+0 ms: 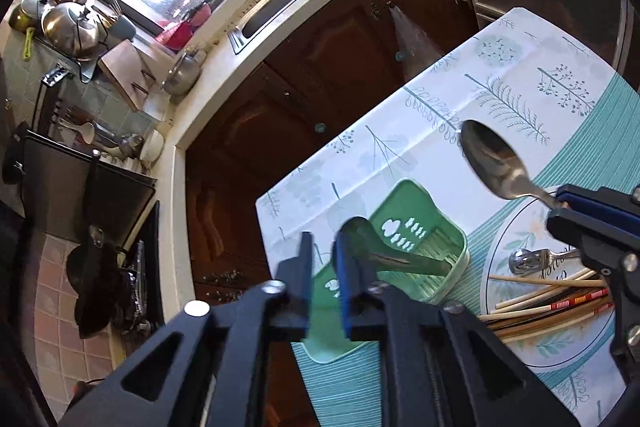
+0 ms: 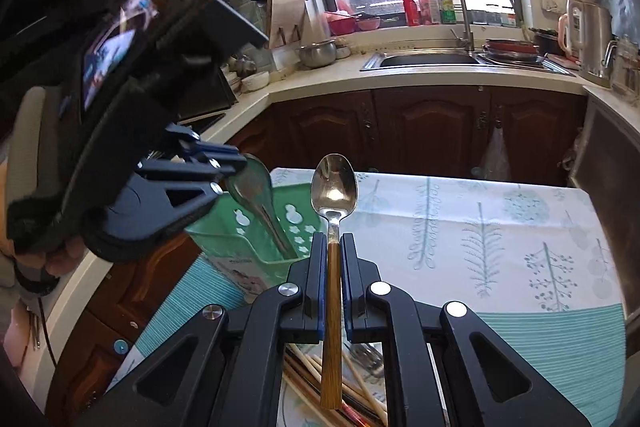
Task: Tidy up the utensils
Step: 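Lower the spoon into the caddy and open the right gripper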
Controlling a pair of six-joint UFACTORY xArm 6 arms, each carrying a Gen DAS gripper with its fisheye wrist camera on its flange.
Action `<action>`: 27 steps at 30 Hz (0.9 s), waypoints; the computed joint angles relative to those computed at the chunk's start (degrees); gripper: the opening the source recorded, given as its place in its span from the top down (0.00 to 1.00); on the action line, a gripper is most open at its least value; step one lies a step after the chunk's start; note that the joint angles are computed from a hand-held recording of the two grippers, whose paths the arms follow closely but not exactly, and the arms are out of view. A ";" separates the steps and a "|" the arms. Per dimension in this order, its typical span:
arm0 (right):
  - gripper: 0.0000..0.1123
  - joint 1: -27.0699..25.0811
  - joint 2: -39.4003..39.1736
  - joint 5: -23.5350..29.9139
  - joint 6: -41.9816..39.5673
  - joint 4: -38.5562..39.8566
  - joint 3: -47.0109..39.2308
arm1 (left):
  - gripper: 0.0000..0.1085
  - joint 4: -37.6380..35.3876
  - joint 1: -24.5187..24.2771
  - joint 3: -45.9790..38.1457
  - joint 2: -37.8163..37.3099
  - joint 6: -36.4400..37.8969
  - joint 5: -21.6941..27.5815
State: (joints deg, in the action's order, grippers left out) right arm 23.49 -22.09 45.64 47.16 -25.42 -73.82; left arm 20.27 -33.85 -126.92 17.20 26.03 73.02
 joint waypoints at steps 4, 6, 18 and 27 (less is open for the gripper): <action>0.94 -1.72 2.53 -6.31 -1.89 2.40 0.62 | 0.28 -1.83 1.31 5.33 -3.88 -1.19 -4.82; 0.94 -2.27 4.55 -9.88 -2.96 3.34 0.18 | 0.27 -3.43 2.17 5.58 -4.77 -0.68 -5.26; 0.95 -3.77 20.58 -26.31 -2.18 -1.30 -9.98 | 0.27 -10.78 10.01 4.67 -3.47 -1.55 -5.66; 0.95 -2.82 26.29 -24.48 -4.03 -6.46 -11.25 | 0.35 -20.08 14.28 0.98 0.40 -0.15 -3.60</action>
State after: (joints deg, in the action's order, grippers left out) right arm 20.67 4.20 21.15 43.13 -31.88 -85.08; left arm 0.20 -19.57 -125.94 17.60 25.88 69.42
